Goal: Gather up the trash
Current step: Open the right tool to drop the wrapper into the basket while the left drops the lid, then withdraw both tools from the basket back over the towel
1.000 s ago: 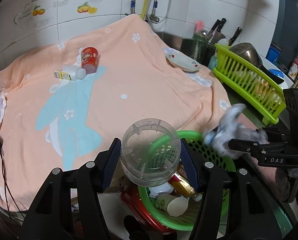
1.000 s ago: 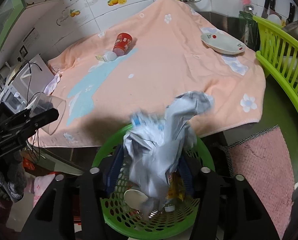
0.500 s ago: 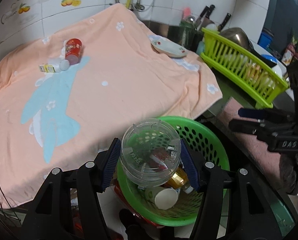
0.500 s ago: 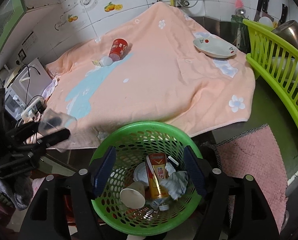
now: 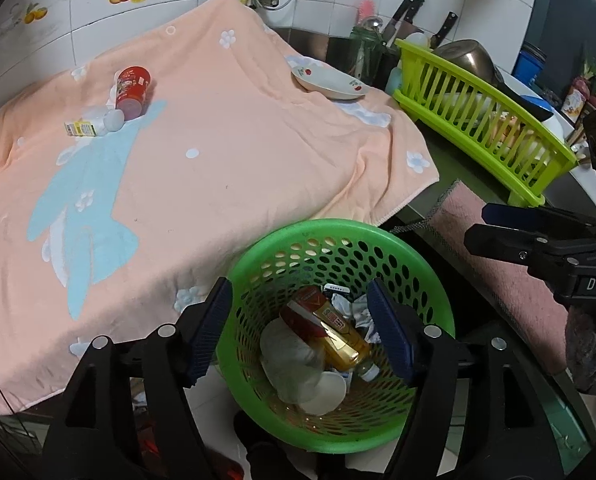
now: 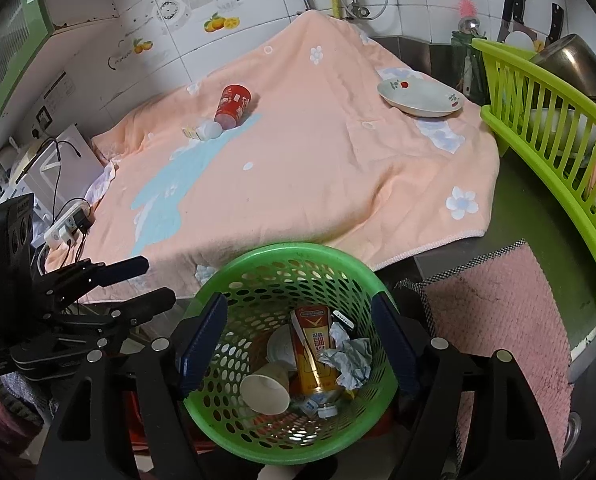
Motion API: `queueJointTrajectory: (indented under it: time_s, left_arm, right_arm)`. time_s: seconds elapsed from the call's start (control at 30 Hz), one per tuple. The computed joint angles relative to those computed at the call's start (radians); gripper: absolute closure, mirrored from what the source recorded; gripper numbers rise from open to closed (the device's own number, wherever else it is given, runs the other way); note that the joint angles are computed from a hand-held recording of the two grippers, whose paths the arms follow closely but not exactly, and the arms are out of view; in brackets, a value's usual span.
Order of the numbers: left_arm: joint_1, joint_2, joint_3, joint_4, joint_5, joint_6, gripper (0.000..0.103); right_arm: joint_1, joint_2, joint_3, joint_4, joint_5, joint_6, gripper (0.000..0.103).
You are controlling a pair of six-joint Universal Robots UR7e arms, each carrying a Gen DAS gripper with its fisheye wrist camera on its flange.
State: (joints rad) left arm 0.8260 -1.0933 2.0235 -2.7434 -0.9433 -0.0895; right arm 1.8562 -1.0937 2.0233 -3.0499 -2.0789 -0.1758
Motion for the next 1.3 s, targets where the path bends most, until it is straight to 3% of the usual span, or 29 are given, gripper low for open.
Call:
queueJointTrajectory:
  time_s: [0.8,1.07,1.3]
  left_arm:
    - [0.038,-0.018,-0.052,0.021,0.045,-0.010,0.027]
    - [0.076,-0.014,-0.107,0.037,0.077,-0.002,0.024]
    - [0.125,-0.011,-0.175,0.053,0.113,0.014,0.023]
  right_arm:
    - [0.007,0.065,-0.091,0.047,0.027,-0.009,0.024]
    - [0.009,0.125,-0.185,0.087,0.039,-0.005,0.021]
    - [0.011,0.218,-0.340,0.160,0.066,0.007,0.021]
